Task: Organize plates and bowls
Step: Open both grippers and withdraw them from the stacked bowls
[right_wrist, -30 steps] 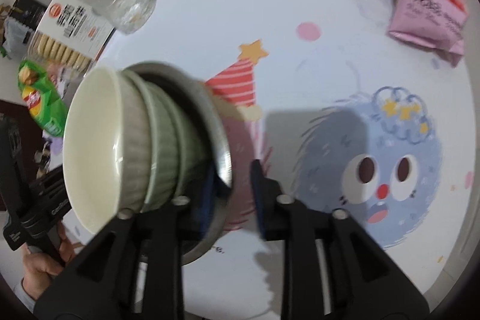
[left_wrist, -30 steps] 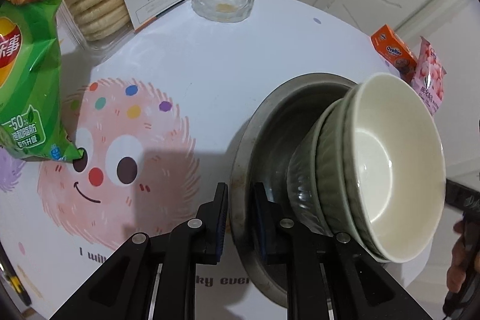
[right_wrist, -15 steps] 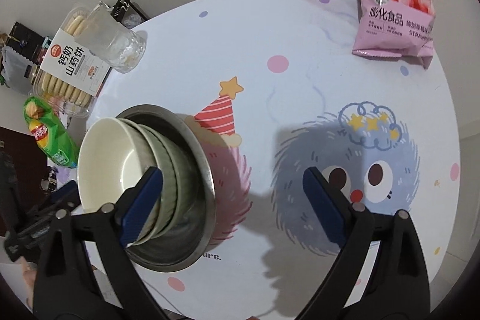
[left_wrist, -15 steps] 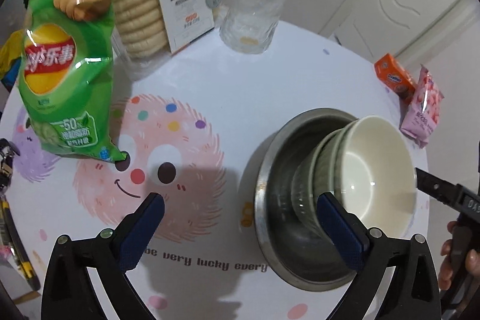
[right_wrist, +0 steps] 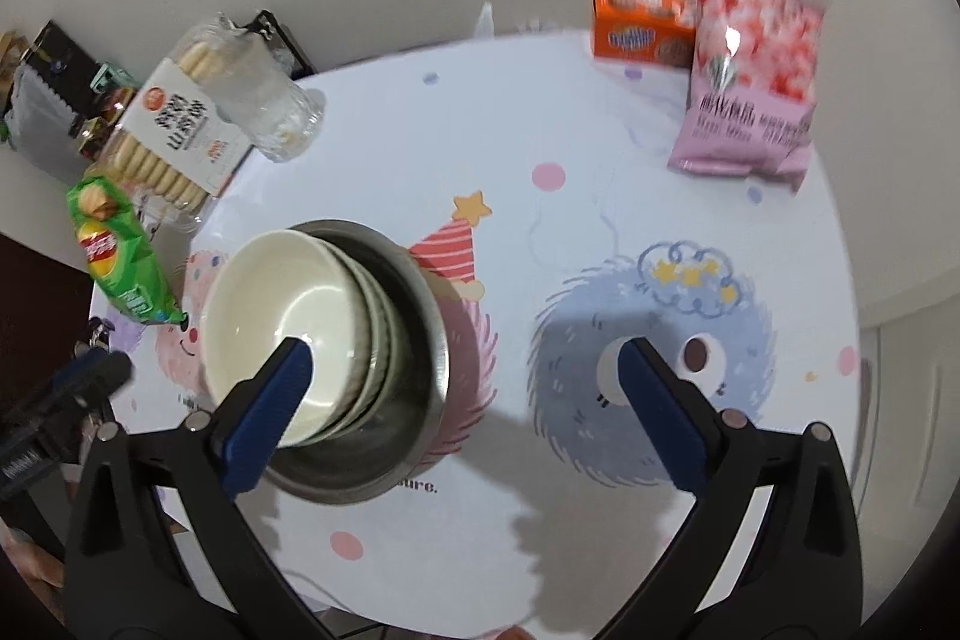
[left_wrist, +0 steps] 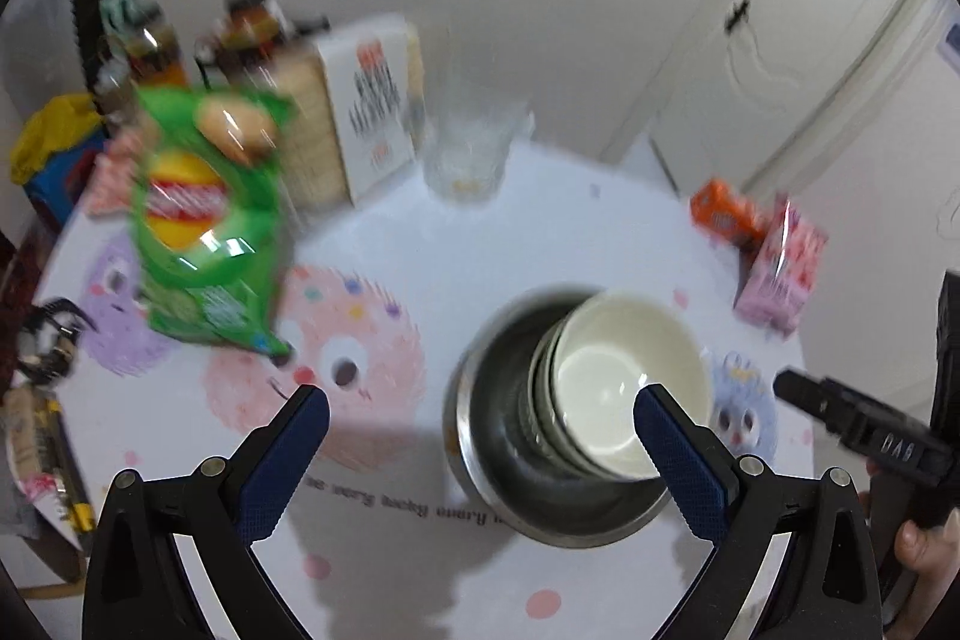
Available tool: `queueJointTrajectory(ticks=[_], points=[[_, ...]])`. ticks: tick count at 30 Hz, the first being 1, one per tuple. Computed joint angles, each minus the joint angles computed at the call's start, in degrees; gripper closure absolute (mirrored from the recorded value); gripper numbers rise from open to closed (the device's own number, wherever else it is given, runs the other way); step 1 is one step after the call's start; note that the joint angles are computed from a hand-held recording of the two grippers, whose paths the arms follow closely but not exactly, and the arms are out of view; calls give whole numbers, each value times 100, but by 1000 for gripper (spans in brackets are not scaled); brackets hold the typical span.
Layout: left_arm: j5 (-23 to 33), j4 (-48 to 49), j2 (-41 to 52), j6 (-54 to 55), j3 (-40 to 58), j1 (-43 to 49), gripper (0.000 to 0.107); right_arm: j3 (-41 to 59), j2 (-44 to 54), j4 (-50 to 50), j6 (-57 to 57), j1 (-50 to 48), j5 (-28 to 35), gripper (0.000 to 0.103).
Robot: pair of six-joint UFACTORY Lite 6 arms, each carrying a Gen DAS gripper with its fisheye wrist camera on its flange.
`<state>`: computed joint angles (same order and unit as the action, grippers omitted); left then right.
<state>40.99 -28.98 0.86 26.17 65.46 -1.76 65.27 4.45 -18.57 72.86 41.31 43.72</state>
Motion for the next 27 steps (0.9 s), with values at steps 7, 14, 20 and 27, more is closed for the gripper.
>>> queueJointTrajectory(ticks=[7, 14, 20, 27], points=[[-1033, -1352, -2877, 1461, -617, 787, 4, 1532, -145, -2542, 1605, 1858, 2775, 1], [-1306, -950, -3285, 1382, -719, 536, 4, 3734, 849, -3597, 1225, 2610, 4472, 1], [-323, 523, -2674, 139, -364, 134, 4, 4201, 1183, -1211, 928, 1753, 3969, 1], [1167, 1610, -1693, -976, 332, -217, 4, 4330, 1350, -117, 781, 1711, 4200, 1]])
